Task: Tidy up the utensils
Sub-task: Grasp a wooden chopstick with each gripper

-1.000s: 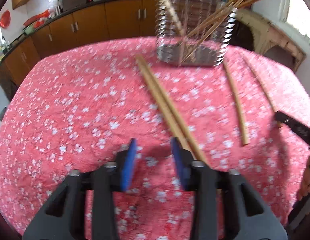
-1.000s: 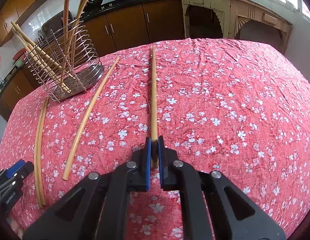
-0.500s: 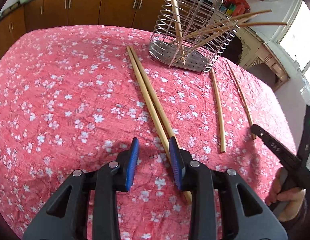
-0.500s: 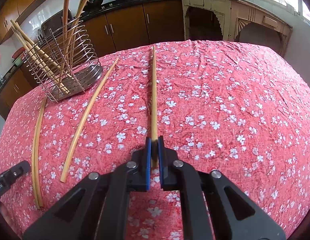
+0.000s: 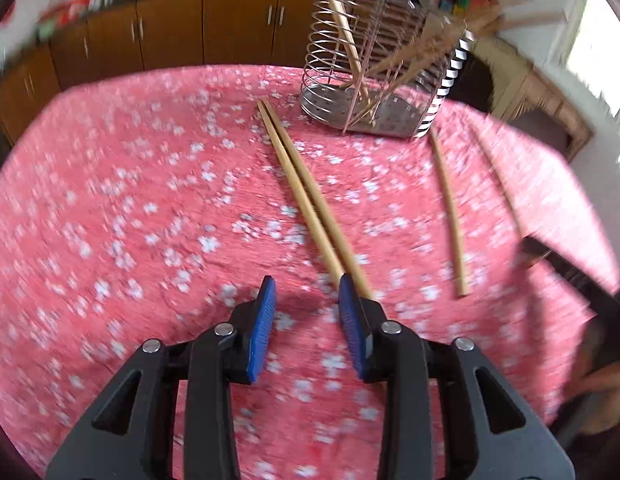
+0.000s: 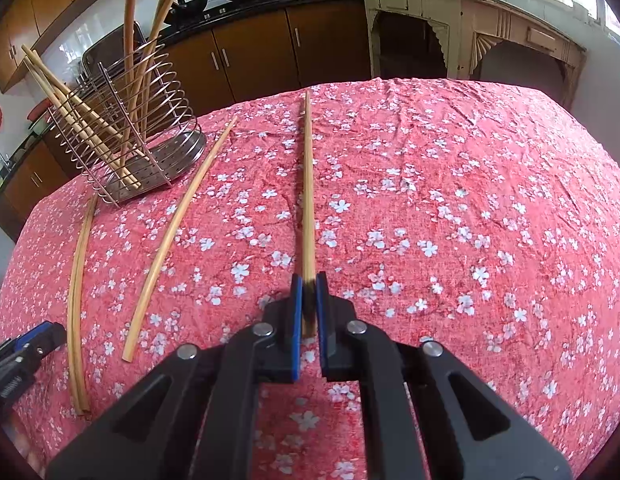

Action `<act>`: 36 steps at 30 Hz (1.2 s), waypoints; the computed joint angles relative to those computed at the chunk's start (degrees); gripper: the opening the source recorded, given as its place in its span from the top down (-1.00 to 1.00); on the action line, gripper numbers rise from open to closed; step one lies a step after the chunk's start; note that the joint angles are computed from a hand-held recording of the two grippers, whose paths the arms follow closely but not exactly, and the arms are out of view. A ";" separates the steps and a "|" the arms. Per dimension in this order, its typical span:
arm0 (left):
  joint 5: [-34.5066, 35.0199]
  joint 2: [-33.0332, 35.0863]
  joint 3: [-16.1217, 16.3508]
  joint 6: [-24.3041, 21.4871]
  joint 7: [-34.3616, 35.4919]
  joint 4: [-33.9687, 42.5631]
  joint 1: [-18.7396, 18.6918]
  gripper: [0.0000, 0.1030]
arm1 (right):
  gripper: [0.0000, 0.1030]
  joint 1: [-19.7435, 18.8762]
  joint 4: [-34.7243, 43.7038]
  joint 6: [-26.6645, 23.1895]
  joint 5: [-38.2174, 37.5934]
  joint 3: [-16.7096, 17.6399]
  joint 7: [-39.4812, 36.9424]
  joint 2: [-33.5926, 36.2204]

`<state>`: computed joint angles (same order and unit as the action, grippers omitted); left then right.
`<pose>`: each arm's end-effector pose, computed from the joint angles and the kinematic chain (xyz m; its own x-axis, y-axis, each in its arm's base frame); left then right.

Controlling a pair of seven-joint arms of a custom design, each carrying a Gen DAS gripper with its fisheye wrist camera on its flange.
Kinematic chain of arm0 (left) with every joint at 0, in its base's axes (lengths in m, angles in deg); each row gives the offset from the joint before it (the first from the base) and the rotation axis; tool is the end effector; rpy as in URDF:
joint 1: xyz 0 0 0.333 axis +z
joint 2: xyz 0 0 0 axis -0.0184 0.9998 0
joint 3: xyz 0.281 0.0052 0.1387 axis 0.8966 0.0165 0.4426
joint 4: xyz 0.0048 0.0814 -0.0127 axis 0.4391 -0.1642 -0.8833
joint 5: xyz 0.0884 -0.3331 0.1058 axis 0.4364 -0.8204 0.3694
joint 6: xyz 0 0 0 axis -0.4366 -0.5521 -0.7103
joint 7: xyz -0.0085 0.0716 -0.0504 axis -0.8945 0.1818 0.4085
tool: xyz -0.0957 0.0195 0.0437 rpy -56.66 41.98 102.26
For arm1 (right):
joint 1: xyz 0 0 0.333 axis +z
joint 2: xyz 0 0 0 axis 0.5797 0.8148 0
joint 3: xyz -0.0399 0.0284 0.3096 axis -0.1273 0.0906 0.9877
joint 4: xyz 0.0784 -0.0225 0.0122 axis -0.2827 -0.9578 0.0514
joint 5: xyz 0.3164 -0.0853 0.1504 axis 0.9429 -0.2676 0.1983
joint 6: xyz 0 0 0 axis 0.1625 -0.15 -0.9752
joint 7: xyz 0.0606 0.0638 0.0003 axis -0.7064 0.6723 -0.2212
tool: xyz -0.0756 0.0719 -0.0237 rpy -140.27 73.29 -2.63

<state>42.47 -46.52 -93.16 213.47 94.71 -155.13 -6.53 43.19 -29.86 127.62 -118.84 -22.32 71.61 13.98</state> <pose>0.6262 -0.1882 0.4916 -0.3751 -0.9061 0.1956 -0.8139 0.2209 -0.5375 0.5769 0.0655 0.4763 -0.4689 -0.8695 -0.1554 -0.6548 0.4603 -0.5995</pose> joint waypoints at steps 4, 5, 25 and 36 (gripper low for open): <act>1.40 -0.72 0.15 -0.53 0.43 -1.10 -0.53 0.16 | 0.85 0.00 -0.06 0.19 0.05 -0.05 0.20 0.02; 2.39 -1.23 0.37 0.78 0.02 -2.11 -1.05 0.13 | 0.85 0.00 -0.12 0.31 0.04 -0.06 0.30 0.00; 20.57 9.74 4.86 -0.01 -6.96 13.39 -1.41 0.43 | 0.85 -1.51 -0.60 -3.68 -4.47 -0.64 4.18 -1.49; 10.40 11.94 -0.01 -0.51 1.40 17.28 6.18 0.46 | 0.85 -4.12 -3.21 -4.39 -6.02 -0.51 7.02 -3.75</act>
<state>52.87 -34.59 -93.17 212.96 96.11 -137.84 -0.35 39.08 -33.07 123.23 -124.86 -22.83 78.63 10.23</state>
